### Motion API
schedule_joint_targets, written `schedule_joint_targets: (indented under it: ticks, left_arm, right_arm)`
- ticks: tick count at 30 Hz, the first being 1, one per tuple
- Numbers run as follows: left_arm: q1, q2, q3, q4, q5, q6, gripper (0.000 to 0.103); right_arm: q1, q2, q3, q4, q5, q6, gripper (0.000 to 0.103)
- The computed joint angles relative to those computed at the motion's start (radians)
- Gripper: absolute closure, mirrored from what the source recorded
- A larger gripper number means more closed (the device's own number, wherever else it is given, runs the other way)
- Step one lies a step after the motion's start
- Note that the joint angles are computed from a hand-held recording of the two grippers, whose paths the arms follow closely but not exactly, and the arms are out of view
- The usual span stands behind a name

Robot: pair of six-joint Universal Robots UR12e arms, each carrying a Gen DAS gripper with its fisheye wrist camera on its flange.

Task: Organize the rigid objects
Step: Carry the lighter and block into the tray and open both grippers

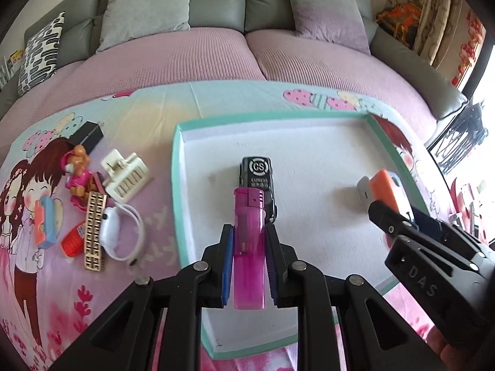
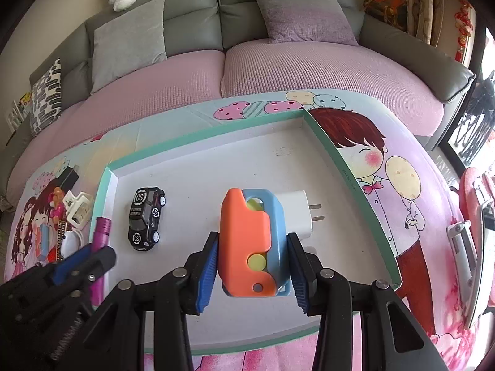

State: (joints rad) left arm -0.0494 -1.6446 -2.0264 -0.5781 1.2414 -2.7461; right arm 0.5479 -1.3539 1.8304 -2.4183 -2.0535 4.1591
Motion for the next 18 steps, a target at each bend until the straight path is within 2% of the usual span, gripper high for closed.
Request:
schedule_joint_targets:
  ticks: [9, 18]
  left_arm:
    - [-0.014, -0.017, -0.003, 0.004, 0.065, -0.012, 0.083]
    - [-0.027, -0.038, 0.009, -0.029, 0.106, -0.02, 0.083]
  right_arm:
    - [-0.017, 0.017, 0.004, -0.007, 0.073, -0.035, 0.058]
    - [-0.024, 0.031, -0.009, 0.029, 0.108, -0.057, 0.058]
